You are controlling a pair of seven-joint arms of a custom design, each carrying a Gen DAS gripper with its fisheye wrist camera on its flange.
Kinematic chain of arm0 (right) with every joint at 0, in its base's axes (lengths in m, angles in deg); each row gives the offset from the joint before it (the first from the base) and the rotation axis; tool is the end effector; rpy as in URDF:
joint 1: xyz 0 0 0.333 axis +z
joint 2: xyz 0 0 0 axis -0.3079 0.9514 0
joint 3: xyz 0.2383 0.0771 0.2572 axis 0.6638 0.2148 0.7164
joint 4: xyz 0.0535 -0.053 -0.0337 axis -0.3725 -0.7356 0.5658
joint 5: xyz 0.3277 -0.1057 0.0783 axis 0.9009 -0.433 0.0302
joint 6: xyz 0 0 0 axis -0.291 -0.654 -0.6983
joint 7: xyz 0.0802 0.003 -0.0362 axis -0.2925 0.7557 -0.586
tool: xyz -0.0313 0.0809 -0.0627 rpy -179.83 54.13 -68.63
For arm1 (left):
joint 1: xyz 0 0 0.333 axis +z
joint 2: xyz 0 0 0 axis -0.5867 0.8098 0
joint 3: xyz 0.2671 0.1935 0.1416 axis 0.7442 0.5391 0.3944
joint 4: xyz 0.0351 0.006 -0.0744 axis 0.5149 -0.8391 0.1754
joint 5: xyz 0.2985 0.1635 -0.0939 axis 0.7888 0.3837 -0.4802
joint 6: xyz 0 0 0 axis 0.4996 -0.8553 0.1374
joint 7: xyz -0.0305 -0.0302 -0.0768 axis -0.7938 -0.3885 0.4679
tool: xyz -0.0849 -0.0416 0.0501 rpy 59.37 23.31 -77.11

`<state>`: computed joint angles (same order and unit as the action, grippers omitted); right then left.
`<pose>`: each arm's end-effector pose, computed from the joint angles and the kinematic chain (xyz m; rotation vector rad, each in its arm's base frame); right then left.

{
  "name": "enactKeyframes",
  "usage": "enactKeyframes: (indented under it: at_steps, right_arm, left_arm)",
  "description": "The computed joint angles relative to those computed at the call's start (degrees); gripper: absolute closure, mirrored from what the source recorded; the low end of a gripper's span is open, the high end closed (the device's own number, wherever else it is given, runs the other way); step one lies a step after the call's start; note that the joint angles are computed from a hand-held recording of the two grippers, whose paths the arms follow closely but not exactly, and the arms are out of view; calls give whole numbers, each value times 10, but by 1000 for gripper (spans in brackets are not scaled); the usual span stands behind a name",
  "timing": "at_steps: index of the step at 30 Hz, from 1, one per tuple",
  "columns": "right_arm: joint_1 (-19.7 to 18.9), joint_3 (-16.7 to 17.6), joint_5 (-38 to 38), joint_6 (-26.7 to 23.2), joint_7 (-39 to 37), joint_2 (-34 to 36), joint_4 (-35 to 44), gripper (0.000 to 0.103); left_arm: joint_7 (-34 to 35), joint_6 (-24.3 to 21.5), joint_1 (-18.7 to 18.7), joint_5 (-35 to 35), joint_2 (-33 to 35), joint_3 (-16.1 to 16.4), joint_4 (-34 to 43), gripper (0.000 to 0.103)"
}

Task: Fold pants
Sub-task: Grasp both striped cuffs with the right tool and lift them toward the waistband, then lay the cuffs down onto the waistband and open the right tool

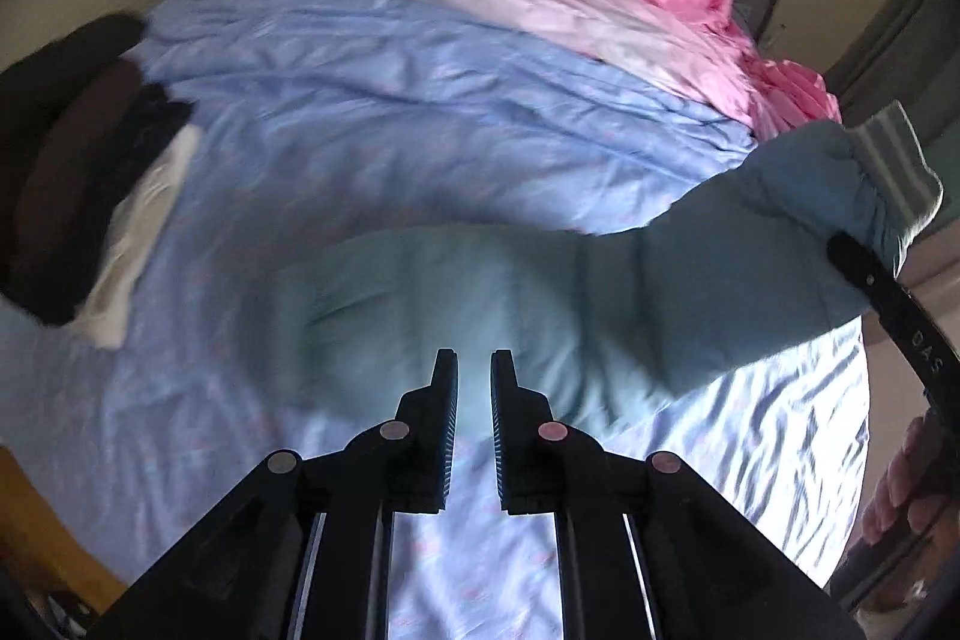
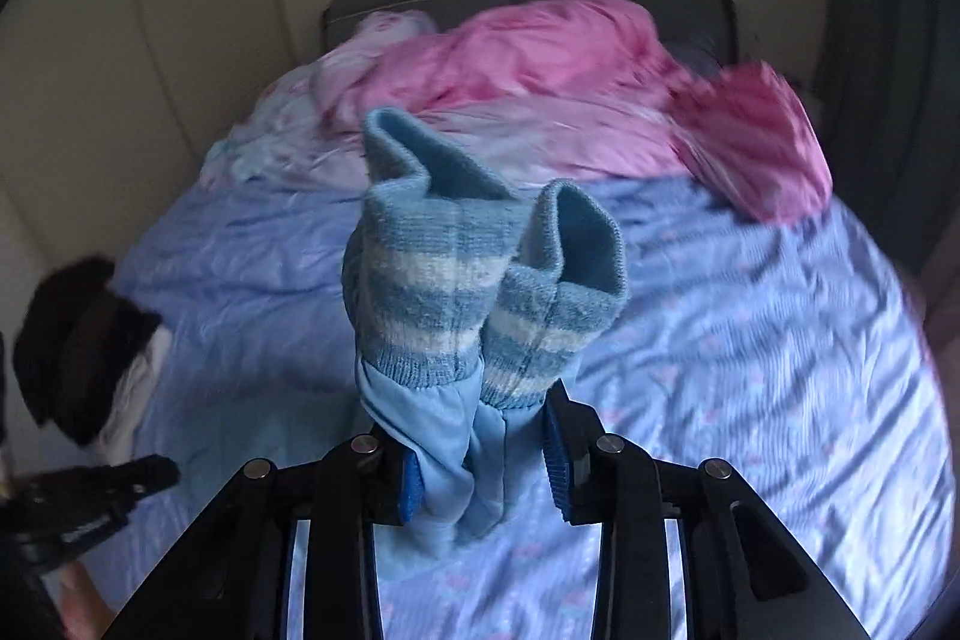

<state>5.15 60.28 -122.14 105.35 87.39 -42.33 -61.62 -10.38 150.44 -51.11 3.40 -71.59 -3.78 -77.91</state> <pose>0.4738 0.2961 0.5345 -1.8734 1.6358 -0.6620 0.4338 -0.2570 0.5025 -2.2651 1.8617 -0.6320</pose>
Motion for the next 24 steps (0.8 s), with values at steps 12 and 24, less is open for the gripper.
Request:
enactKeyframes:
  at_steps: [12, 24]
  right_arm:
    - [168, 16, -72, -264, -51, 165, 224, 70]
    - [296, -39, -23, -420, -192, 348, 436, 63]
  left_arm:
    - [236, -17, 24, -145, -121, 74, -113, 91]
    - [408, -18, 64, -247, -108, 113, -142, 89]
